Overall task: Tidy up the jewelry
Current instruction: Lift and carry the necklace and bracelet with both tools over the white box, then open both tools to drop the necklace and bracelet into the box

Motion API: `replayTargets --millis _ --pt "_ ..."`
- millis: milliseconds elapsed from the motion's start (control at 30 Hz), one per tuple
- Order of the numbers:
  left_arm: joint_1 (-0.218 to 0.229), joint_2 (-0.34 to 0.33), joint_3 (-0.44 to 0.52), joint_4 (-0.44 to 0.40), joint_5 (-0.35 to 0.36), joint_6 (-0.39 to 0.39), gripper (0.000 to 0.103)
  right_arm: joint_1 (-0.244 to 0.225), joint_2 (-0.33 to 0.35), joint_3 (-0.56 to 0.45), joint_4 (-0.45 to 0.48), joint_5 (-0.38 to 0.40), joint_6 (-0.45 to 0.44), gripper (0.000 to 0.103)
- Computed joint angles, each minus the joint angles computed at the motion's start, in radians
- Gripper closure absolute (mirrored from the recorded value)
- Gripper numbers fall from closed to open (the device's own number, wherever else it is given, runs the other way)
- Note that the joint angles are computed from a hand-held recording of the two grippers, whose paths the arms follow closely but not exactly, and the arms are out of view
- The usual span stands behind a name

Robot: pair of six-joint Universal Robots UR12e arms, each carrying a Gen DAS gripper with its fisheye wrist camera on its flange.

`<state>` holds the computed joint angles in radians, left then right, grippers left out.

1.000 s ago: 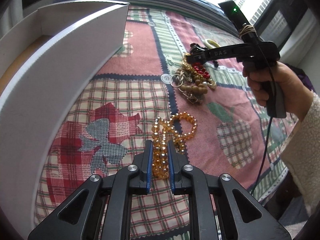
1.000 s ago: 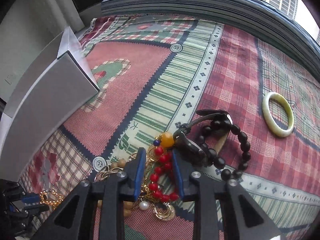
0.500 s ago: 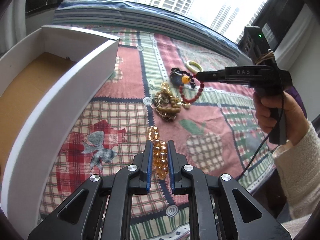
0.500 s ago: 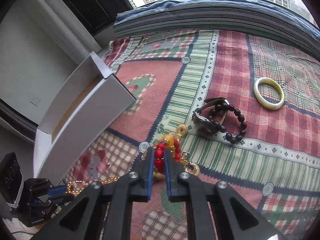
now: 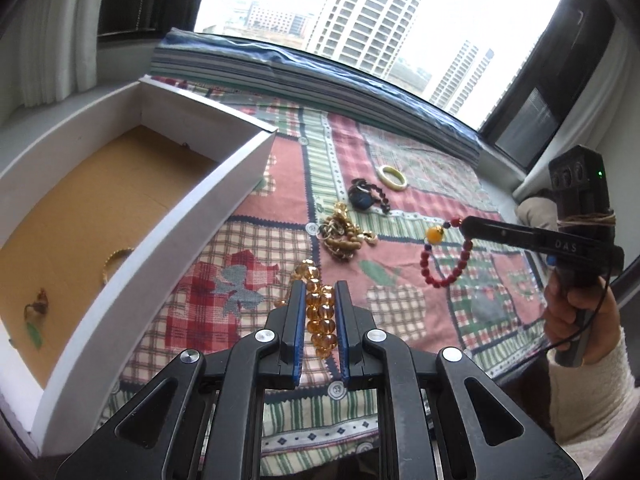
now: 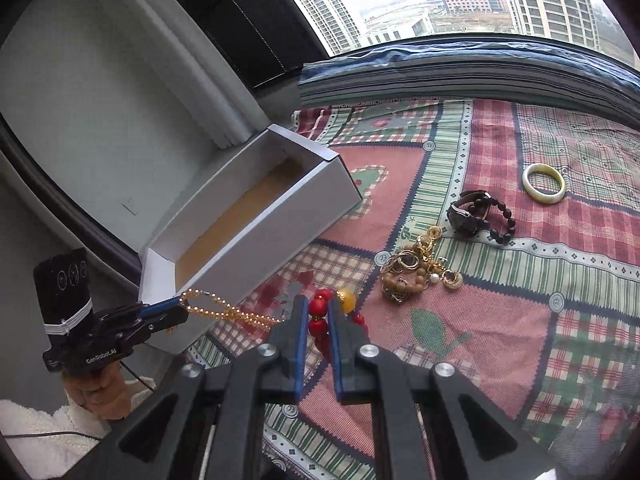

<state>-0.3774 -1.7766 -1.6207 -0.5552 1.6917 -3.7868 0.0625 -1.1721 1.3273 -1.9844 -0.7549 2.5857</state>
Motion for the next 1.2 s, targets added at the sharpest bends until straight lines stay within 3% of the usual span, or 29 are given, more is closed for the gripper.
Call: replayTargets --millis 233,400,567,767,967,1200 --pt "-0.001 0.056 -0.041 0.023 0.046 -0.036 0.091 0.013 -0.061 0.040 0.064 0.053 -0.100 0.093" --pt "-0.002 0.099 -0.058 0.028 0.152 -0.059 0.091 0.049 -0.068 0.010 0.118 0.109 -0.170 0.093" --pt "0.015 0.131 -0.062 -0.013 0.249 -0.085 0.091 0.110 -0.042 -0.054 0.139 0.117 -0.204 0.093" --pt "0.065 0.148 -0.078 -0.040 0.306 -0.111 0.091 0.199 0.027 -0.150 0.093 0.086 -0.164 0.093" --pt "0.122 0.146 -0.100 -0.033 0.280 -0.128 0.091 0.273 0.121 -0.247 0.061 -0.006 -0.086 0.093" --pt "0.147 0.166 -0.129 -0.022 0.258 -0.124 0.091 0.302 0.167 -0.284 0.018 -0.070 -0.034 0.093"
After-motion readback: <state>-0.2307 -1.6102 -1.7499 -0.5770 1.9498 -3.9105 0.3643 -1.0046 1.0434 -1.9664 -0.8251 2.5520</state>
